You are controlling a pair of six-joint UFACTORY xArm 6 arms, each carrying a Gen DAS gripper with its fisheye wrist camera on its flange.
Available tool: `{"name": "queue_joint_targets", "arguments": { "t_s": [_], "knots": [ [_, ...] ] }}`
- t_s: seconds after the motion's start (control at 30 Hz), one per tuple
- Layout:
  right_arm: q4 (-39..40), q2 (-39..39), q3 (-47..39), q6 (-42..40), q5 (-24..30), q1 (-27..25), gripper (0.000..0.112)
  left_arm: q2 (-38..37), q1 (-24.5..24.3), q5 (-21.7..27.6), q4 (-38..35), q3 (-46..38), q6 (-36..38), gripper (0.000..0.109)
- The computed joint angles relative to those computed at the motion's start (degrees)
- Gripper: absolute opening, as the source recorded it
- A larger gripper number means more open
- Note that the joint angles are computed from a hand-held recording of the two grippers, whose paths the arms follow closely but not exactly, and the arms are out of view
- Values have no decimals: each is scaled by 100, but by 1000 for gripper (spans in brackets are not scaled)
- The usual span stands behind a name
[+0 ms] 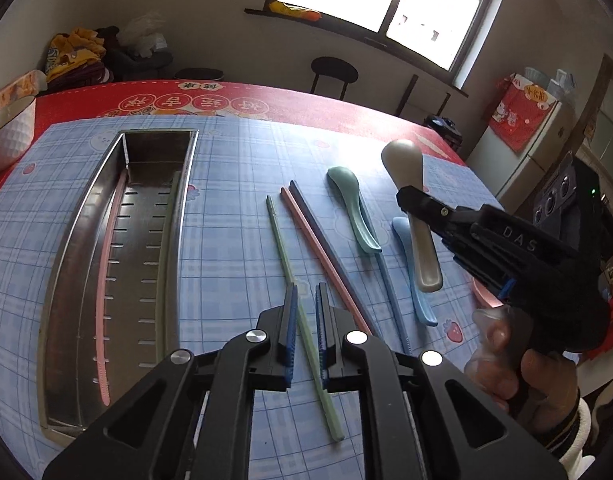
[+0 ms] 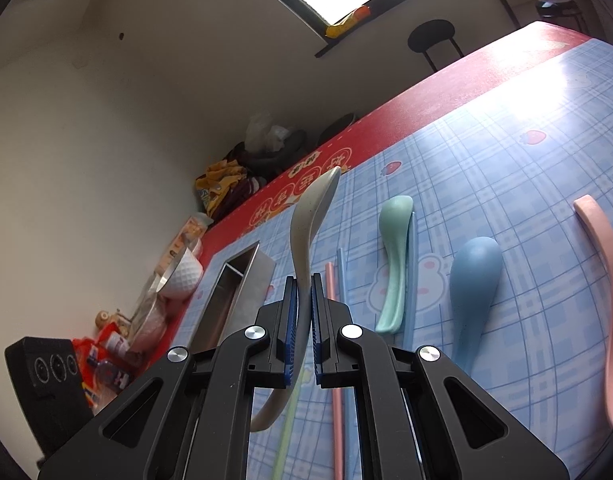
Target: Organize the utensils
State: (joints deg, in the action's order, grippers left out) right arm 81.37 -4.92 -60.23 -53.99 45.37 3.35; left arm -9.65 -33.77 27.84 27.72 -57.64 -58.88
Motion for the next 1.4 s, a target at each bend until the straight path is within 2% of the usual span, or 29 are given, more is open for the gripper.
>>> {"name": "queue_joint_targets", "arguments": {
  "t_s": [0.03,0.07,0.17,0.5,0.57,0.6,0.63,0.93,1.13,1.27,1.4],
  "knots": [
    [37,-6,3,-4,14,-32,7,201,-42,147,-26,-180,108,23],
    [73,-15,6,-8,28,-63,7,381,-79,327,37,-349,131,25],
    [180,-48,32,-30,106,-154,7,775,-159,806,398,-736,20,26],
    [377,-104,47,-64,404,-297,7,1061,-271,1301,863,-950,-91,25],
    [394,-114,51,-58,420,-306,7,1070,-314,1298,894,-958,-100,21],
    [401,-121,60,-56,415,-304,7,1072,-334,1261,898,-952,-56,11],
    [403,-118,59,-52,409,-301,7,1066,-355,1259,927,-946,-34,8],
    [374,-97,62,-12,366,-272,7,562,-163,648,435,-422,-45,6],
    [361,-101,71,23,390,-279,7,-172,-24,198,-306,30,481,6],
    [347,-96,80,18,415,-267,7,-701,259,385,-437,276,592,6],
    [326,-88,80,24,378,-238,7,-880,641,690,-458,319,659,6]
  ]
}}
